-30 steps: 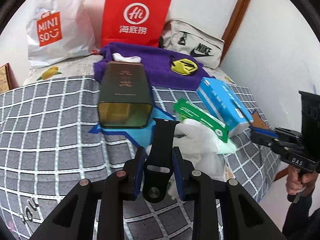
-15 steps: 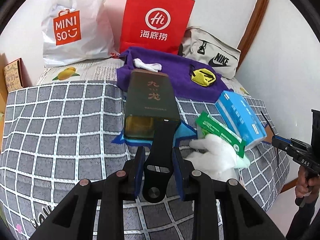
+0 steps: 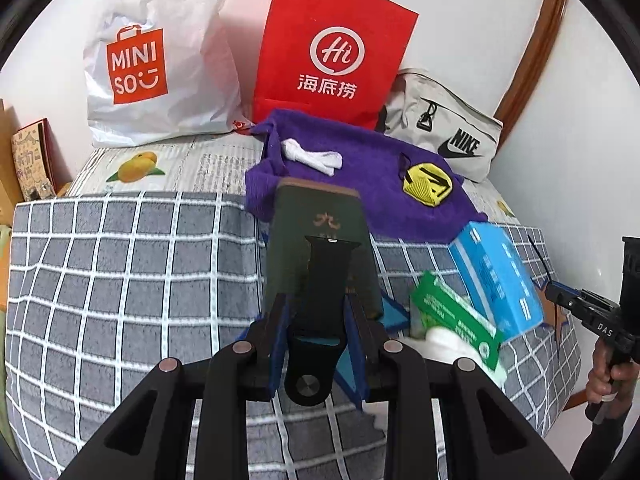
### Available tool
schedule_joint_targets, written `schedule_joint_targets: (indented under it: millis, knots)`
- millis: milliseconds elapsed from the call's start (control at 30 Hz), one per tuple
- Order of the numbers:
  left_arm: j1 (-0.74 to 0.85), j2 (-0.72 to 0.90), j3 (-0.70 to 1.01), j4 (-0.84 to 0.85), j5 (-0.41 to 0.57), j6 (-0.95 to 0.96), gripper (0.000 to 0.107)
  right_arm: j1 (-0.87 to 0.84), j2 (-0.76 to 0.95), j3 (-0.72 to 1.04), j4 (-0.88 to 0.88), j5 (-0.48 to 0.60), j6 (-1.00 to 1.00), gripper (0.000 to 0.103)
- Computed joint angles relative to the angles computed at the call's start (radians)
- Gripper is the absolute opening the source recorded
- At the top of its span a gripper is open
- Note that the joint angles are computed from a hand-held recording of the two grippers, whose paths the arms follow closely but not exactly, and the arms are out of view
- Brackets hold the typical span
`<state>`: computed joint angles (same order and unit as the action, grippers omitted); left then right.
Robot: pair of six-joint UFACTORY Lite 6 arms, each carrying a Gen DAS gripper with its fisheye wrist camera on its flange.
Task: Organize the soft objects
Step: 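Carry the black watch strap with both tools onto the yellow pouch on the purple towel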
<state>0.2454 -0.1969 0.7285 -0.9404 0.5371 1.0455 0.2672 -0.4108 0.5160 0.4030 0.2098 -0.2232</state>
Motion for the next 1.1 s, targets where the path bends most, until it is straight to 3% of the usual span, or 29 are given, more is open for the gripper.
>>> schedule_joint_targets:
  millis: [233, 500, 833, 1100]
  knots:
    - [-0.046, 0.135, 0.145, 0.026, -0.03, -0.063, 0.026, -0.076, 0.177, 0.149, 0.221, 0.0, -0.267, 0.021]
    - [-0.094, 0.287, 0.332, 0.128, -0.054, -0.202, 0.026, -0.104, 0.34, 0.332, 0.317, 0.011, -0.394, 0.021]
    - [-0.139, 0.471, 0.561, 0.259, -0.048, -0.337, 0.026, -0.123, 0.578, 0.586, 0.348, 0.04, -0.445, 0.021]
    - [-0.159, 0.676, 0.81, 0.388, -0.007, -0.498, 0.026, -0.12, 0.77, 0.806, 0.24, 0.072, -0.352, 0.021]
